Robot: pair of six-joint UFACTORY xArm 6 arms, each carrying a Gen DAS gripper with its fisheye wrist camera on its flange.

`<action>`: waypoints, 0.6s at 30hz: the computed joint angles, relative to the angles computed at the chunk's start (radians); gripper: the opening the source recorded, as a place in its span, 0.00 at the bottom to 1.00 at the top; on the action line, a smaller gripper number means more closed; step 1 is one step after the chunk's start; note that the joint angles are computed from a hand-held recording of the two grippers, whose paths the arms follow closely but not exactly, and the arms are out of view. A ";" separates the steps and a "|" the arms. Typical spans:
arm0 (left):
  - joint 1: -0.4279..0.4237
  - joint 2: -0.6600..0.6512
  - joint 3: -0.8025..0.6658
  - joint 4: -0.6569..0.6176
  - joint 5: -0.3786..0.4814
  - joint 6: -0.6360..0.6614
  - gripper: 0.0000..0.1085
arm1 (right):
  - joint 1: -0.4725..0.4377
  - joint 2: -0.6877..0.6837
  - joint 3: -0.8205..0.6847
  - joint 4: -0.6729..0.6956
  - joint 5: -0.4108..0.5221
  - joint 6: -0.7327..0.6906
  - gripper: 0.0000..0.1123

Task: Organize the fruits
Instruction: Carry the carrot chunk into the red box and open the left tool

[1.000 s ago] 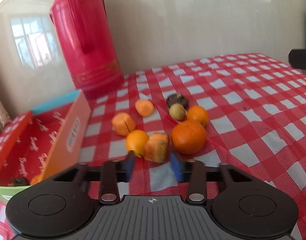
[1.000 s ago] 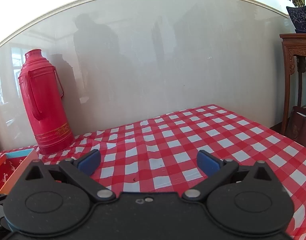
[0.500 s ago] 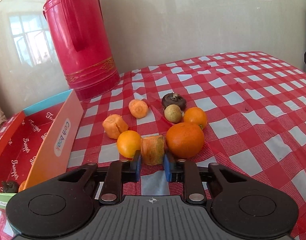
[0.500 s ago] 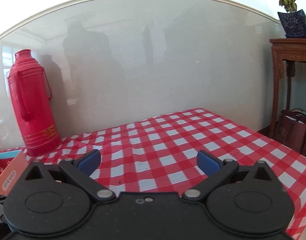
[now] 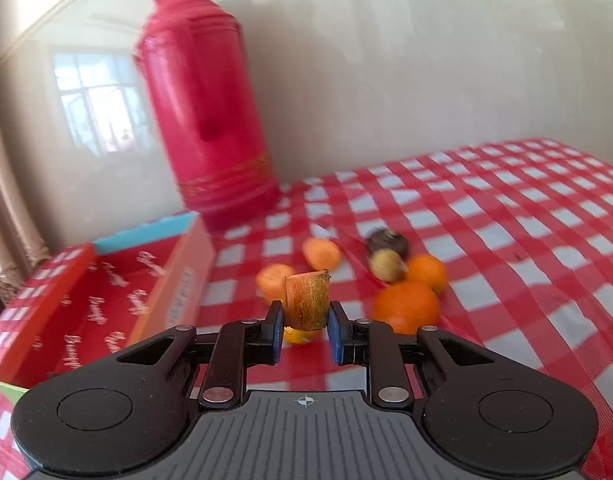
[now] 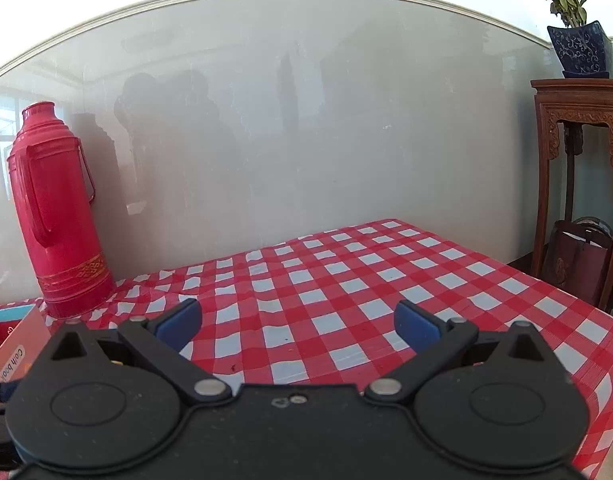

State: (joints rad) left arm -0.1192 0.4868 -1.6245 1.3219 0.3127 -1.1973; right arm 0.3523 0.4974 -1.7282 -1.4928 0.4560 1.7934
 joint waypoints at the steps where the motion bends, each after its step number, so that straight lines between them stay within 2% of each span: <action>1: 0.004 -0.010 0.005 0.031 0.012 -0.038 0.21 | 0.000 0.004 -0.004 0.006 -0.005 -0.007 0.87; 4: 0.017 -0.038 0.021 0.104 0.060 -0.136 0.21 | 0.003 0.021 -0.025 0.025 -0.023 -0.038 0.87; 10: 0.049 -0.081 0.055 0.137 0.183 -0.221 0.21 | 0.026 0.072 -0.091 0.072 -0.058 -0.126 0.87; 14: 0.085 -0.086 0.061 0.030 0.223 -0.164 0.21 | 0.042 0.105 -0.135 0.102 -0.086 -0.176 0.87; 18: 0.121 -0.077 0.054 -0.123 0.221 -0.065 0.21 | 0.058 0.136 -0.178 0.137 -0.105 -0.235 0.87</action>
State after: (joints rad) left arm 0.0023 0.4098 -1.5709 1.1989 0.5337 -1.2620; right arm 0.4099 0.6335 -1.9062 -1.3556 0.3510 1.5585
